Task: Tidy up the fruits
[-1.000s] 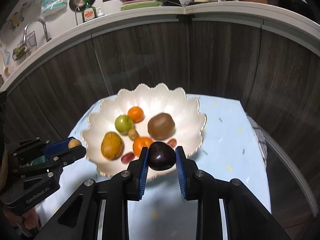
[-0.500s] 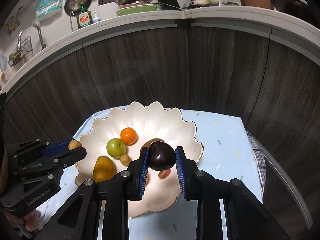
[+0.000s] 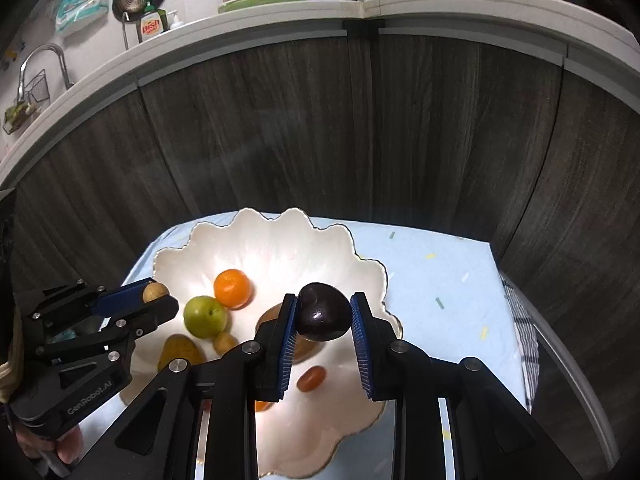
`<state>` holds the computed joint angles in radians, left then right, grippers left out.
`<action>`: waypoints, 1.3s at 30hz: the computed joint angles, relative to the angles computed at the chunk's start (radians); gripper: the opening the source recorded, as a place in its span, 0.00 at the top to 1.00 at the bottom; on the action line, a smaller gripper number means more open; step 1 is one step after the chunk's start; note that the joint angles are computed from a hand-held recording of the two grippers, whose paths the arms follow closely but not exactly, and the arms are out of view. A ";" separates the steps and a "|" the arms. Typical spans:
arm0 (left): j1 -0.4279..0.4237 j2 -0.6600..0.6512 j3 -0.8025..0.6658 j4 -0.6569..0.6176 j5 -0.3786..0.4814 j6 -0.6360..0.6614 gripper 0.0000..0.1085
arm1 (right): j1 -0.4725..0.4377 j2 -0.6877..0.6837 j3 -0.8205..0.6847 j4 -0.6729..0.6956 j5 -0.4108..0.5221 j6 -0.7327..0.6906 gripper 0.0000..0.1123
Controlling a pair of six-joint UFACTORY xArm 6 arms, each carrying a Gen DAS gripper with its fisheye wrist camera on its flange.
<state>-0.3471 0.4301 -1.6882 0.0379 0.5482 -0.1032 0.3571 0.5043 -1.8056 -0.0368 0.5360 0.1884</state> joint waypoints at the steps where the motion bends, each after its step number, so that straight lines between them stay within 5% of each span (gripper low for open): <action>1: 0.000 0.015 -0.017 -0.006 0.005 0.007 0.78 | -0.002 0.009 -0.011 0.006 0.008 -0.004 0.75; 9: -0.002 0.074 -0.078 -0.052 0.043 0.034 0.78 | -0.013 0.062 -0.074 0.049 0.066 -0.029 0.75; 16: -0.005 0.066 -0.066 -0.027 0.041 0.014 0.58 | -0.014 0.067 -0.085 0.036 0.093 -0.010 0.75; 20: -0.001 0.050 -0.046 0.001 0.029 -0.017 0.48 | -0.014 0.058 -0.077 -0.008 0.087 0.034 0.50; 27: 0.003 0.003 -0.001 0.096 0.016 -0.115 0.26 | -0.007 0.013 -0.029 -0.090 0.054 0.095 0.32; 39: 0.006 -0.117 0.098 0.255 0.024 -0.268 0.10 | 0.012 -0.107 0.101 -0.224 0.028 0.227 0.23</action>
